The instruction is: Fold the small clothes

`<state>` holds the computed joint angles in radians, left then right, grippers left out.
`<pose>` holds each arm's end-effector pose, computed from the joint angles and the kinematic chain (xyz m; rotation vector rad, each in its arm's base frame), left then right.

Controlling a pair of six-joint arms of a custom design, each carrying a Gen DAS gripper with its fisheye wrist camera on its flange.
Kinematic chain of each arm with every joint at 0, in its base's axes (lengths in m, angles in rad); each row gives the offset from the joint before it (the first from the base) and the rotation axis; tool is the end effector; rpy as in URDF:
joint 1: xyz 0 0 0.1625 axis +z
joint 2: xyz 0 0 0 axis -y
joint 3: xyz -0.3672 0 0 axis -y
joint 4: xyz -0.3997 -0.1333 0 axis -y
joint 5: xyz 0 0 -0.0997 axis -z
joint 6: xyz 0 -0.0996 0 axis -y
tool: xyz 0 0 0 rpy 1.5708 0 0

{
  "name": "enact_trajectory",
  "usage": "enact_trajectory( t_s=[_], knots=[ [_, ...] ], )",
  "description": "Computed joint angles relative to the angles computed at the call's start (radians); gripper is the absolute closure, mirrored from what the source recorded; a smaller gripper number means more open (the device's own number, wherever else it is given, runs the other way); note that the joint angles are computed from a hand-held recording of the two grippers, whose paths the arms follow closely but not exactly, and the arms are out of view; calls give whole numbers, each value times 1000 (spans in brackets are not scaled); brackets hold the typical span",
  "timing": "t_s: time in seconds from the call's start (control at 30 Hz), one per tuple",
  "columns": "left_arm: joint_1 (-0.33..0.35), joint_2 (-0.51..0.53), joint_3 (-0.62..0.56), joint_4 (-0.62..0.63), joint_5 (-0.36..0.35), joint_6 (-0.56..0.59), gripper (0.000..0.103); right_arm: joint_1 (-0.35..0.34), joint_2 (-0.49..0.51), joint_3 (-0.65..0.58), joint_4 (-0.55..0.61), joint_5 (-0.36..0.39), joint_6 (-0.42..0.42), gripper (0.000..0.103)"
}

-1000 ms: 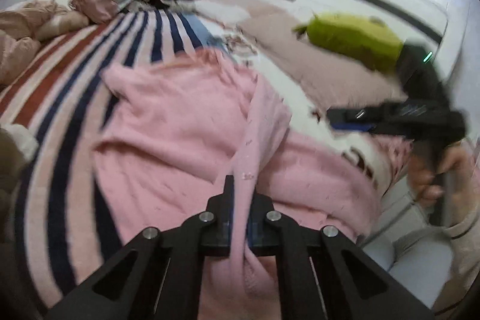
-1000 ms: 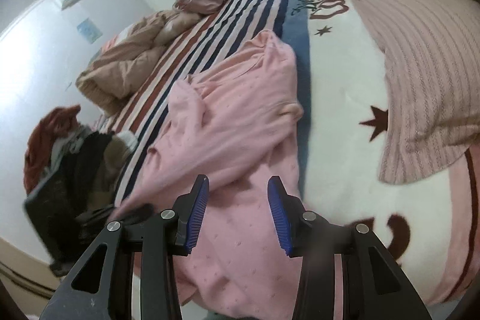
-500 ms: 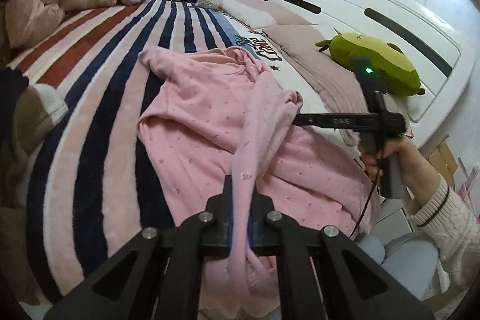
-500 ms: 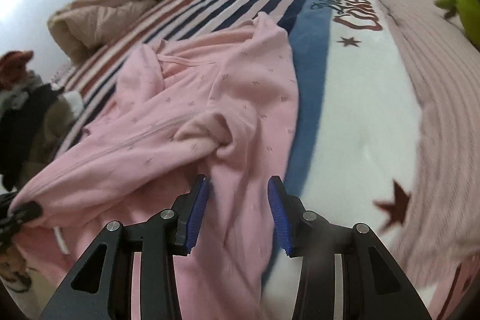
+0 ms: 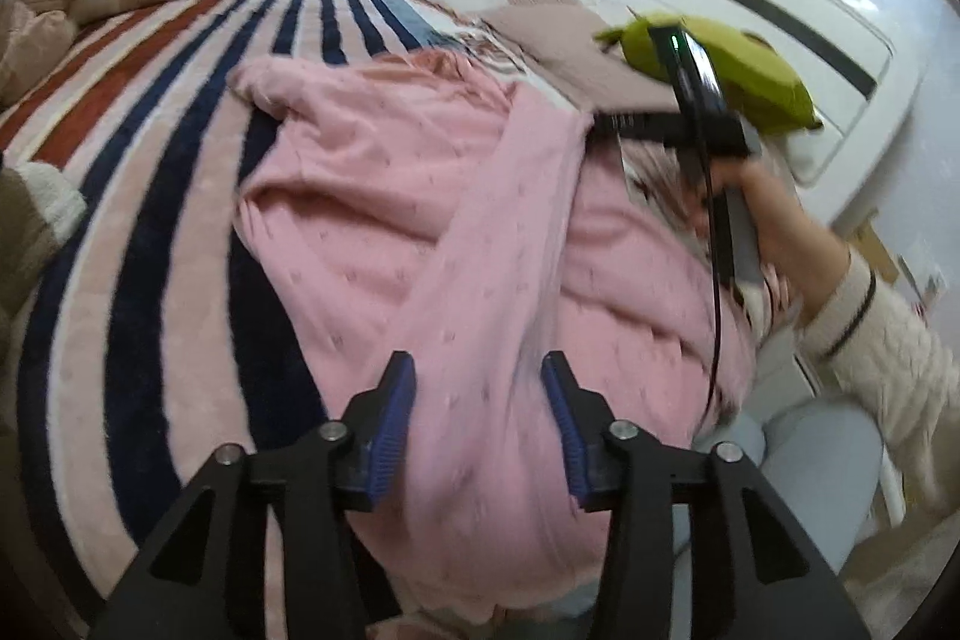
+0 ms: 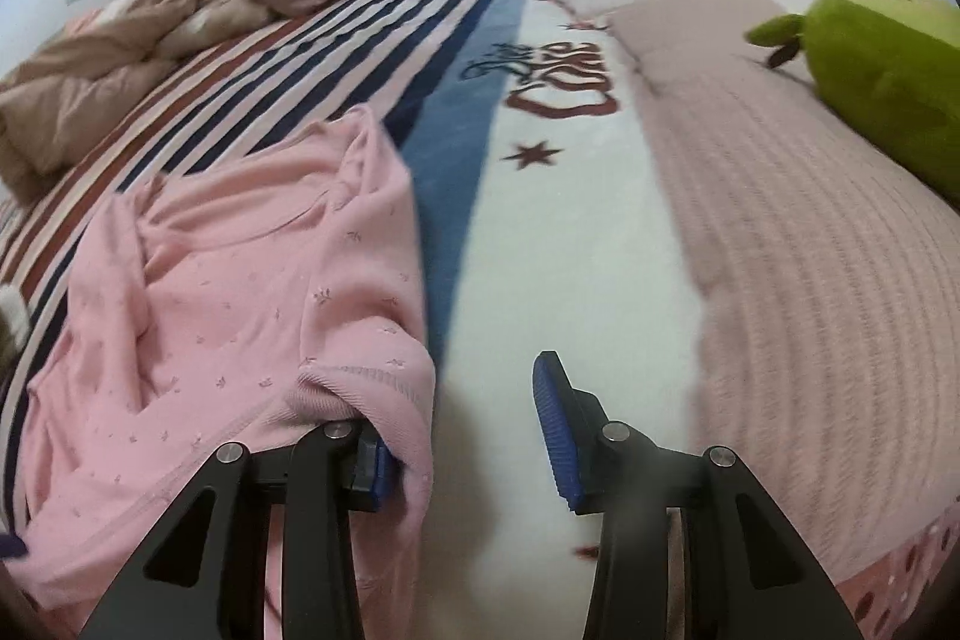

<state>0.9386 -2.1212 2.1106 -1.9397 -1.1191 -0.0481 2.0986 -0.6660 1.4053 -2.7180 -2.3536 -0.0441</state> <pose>-0.0544 -0.3734 0.4334 0.6770 2.6742 -0.7102 0.4088 -0.5761 0.0948 0.4768 -2.3423 0.7137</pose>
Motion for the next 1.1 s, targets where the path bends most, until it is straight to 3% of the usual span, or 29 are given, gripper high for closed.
enact_trajectory(
  t_s=[0.17,0.3,0.53,0.63,0.7,0.73,0.77,0.93,1.0,1.03,1.07,1.1],
  knots=[
    [10,-51,-5,114,-106,28,54,-7,-6,-9,11,-19,13,68],
    [-45,-115,5,208,-21,-29,53,-14,-12,-10,57,-35,47,65],
    [-68,-175,37,278,22,-89,51,0,-132,112,110,108,63,58],
    [-100,-187,72,304,57,-132,51,23,-194,184,106,108,54,54],
    [-150,-196,97,352,155,-202,58,37,-235,233,100,109,56,54],
    [-185,-206,101,411,217,-243,81,42,-261,263,98,118,63,54],
    [-210,-217,97,480,262,-280,96,45,-278,280,102,126,68,54],
    [-222,-258,48,625,286,-390,98,42,-404,402,137,216,68,53],
    [-214,-308,52,580,253,-386,82,26,-457,440,197,299,48,51],
    [-190,-313,57,523,223,-351,58,15,-481,458,245,345,28,49],
    [-156,-329,65,440,165,-300,45,9,-493,469,269,365,17,49],
    [-131,-330,70,388,125,-271,45,0,-507,483,298,385,7,49]
  ],
)
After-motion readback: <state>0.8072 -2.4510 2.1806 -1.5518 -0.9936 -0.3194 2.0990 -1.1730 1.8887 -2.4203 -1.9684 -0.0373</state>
